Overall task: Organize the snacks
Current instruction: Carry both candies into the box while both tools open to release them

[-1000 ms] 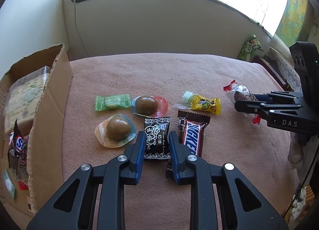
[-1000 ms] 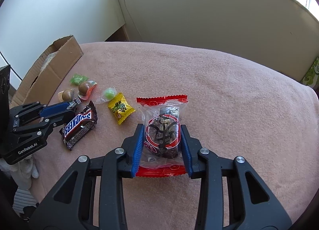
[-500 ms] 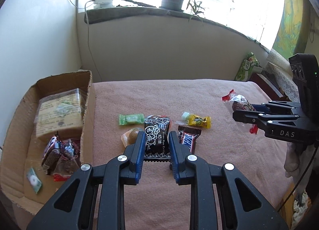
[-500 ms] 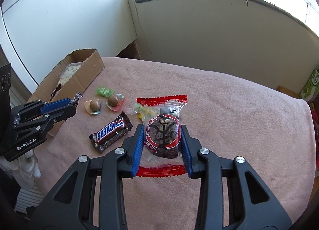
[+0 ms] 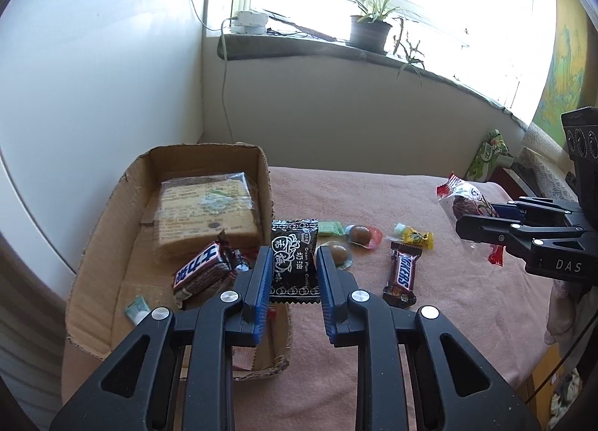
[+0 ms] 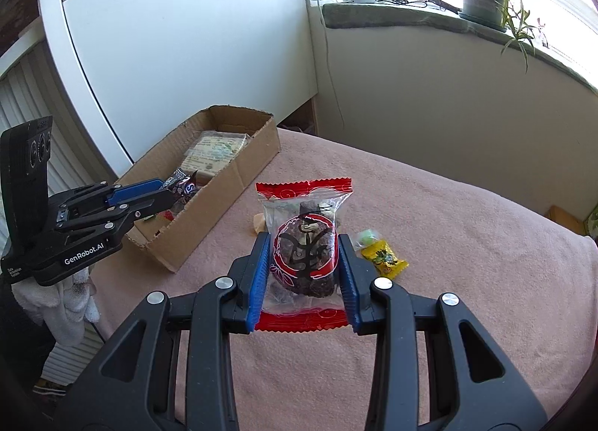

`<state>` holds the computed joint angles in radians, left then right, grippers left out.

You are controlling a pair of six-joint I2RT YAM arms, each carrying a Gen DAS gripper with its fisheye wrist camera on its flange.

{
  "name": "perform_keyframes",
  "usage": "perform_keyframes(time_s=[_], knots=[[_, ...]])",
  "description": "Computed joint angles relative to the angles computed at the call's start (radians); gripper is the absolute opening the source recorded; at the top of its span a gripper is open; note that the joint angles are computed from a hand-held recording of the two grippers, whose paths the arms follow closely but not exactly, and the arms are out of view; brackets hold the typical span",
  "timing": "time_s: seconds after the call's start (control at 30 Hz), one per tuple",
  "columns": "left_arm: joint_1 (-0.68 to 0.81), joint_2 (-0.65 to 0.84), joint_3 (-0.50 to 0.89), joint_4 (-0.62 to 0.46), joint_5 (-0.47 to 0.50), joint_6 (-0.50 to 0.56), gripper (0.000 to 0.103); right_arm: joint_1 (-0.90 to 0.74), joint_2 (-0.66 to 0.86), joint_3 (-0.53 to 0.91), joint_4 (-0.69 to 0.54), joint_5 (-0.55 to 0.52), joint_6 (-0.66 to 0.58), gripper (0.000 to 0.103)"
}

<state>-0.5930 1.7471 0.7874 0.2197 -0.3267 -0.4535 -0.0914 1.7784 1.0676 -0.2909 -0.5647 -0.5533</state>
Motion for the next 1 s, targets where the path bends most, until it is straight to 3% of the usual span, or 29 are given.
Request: perform_keyframes(time_s=[0.47,1.0], knots=[[0.137,-0.153,-0.173,0.026,-0.012,0.013,0.022,0.217,-0.034,-0.032,0.037,0.033,0.074,0.036],[0.275,-0.160,-0.241,0.083,0.059,0.044,0.022,0.450,0.054,-0.003,0.093,0.146,0.156,0.036]])
